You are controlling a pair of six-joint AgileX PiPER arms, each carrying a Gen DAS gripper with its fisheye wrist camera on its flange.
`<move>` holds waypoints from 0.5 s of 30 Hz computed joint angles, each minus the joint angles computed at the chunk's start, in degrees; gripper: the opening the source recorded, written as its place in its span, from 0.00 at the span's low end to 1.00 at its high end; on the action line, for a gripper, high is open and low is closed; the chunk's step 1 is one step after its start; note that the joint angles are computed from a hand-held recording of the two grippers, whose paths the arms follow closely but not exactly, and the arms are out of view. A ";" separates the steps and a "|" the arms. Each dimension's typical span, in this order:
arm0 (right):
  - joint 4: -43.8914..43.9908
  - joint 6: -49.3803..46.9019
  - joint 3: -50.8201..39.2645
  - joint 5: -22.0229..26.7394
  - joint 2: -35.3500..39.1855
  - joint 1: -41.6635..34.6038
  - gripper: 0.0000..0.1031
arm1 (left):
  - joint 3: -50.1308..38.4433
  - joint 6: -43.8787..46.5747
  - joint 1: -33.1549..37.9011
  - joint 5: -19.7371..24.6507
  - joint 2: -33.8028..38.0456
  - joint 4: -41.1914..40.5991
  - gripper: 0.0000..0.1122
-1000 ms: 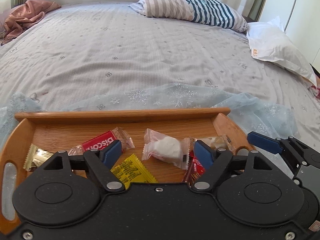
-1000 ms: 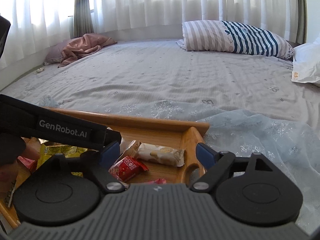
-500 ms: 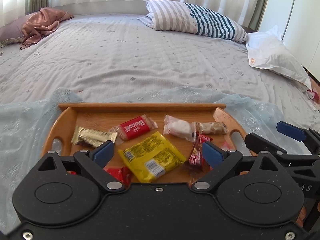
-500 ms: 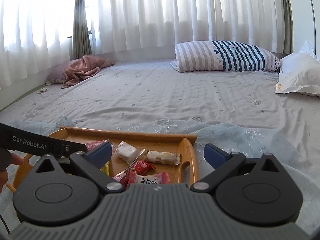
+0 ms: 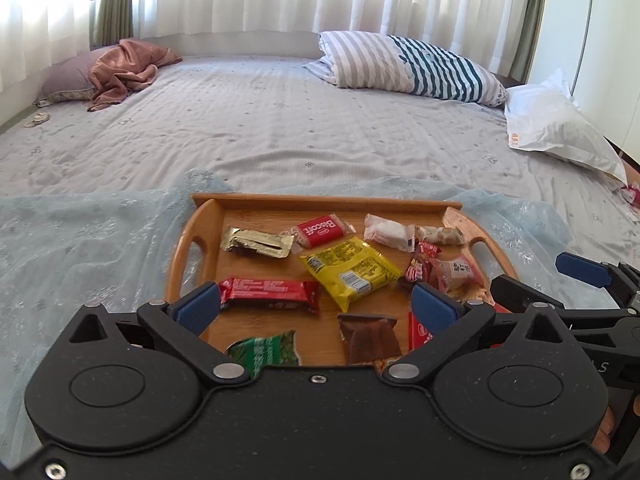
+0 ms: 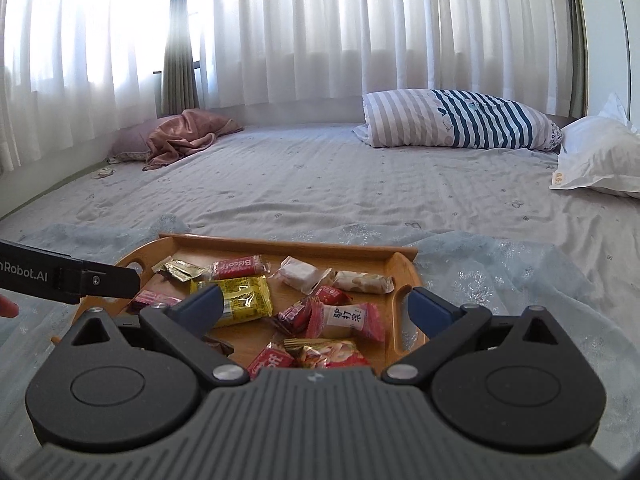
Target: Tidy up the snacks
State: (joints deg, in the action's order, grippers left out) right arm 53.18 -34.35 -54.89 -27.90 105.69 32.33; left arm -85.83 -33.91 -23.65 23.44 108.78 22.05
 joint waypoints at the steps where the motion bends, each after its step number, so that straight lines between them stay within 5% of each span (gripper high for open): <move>1: -0.07 0.44 0.65 -0.33 -0.33 0.53 1.00 | 1.92 -2.47 -0.14 -0.65 -1.33 2.04 0.91; 9: 0.64 3.54 7.03 -6.90 -2.98 5.99 1.00 | 16.83 -18.82 -0.81 -7.15 -10.45 16.63 0.91; 15: 1.35 6.26 11.20 -11.82 -3.29 9.93 1.00 | 24.71 -38.54 -2.96 -8.44 -13.94 35.77 0.91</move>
State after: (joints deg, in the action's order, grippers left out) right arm 54.53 -28.09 -43.69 -39.72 102.40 42.25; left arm -61.12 -72.44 -26.60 15.00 94.85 57.82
